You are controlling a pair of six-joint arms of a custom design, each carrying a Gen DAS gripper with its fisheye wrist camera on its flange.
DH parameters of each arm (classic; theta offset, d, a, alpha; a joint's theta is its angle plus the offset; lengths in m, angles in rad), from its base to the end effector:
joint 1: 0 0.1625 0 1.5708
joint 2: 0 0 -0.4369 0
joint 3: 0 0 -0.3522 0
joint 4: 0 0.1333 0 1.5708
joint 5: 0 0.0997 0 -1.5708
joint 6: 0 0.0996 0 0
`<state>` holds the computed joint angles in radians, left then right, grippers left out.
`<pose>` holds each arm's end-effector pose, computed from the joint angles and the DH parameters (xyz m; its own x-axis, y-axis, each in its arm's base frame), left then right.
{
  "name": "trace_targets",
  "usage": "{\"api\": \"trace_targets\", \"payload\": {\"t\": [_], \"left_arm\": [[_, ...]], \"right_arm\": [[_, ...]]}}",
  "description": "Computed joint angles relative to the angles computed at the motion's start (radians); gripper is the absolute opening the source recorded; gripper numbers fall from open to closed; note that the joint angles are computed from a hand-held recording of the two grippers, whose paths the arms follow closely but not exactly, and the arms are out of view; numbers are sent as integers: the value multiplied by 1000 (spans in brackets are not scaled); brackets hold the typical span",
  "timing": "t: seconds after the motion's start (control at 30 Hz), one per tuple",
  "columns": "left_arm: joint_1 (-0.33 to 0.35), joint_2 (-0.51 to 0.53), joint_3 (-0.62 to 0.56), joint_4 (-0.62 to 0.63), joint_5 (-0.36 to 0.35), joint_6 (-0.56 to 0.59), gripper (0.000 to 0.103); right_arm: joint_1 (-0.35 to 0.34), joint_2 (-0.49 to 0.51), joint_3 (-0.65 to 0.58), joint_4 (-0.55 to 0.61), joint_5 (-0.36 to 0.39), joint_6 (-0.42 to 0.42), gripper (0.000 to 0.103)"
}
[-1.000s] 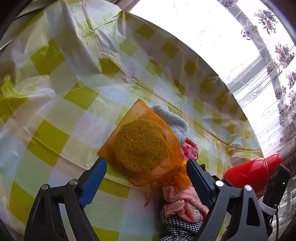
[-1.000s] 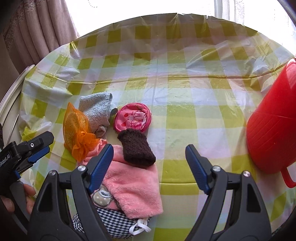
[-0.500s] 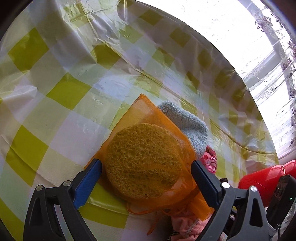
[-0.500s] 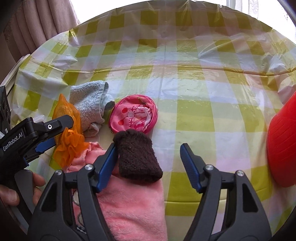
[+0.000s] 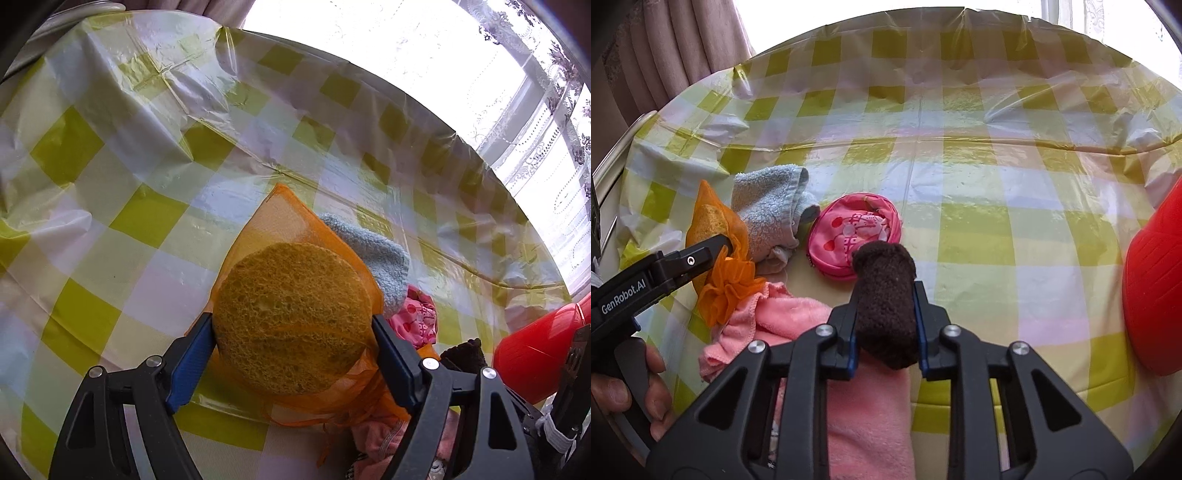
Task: Organize soft objects
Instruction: 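Grasp the orange mesh bag with sponge using the left tool while the right tool grasps the brown sock, then carry the orange mesh bag and brown sock into the white box and open both tools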
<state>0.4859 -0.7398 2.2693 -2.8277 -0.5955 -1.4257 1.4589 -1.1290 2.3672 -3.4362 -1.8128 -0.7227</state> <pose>-0.2690 -0.3861 0.0245 -0.8520 -0.3583 -0.3817 0.0590 0.6588 -0.7500 0.0597 -0.4487 0.2048 -0.7716 -0.3460 0.5337 -0.5599 0.7676 -0.3118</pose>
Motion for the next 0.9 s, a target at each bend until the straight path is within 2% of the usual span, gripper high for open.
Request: {"api": "trace_targets", "payload": {"t": [0.43, 0.63, 0.9], "left_arm": [[-114, -31, 6, 107, 73, -88, 83], [-162, -11, -12, 94, 63, -61, 83], [-218, 58, -73, 20, 11, 29, 83]], "right_arm": [[1, -86, 69, -52, 4, -30, 26], [-11, -163, 114, -64, 22, -52, 26], [-86, -292, 170, -27, 59, -67, 26]]}}
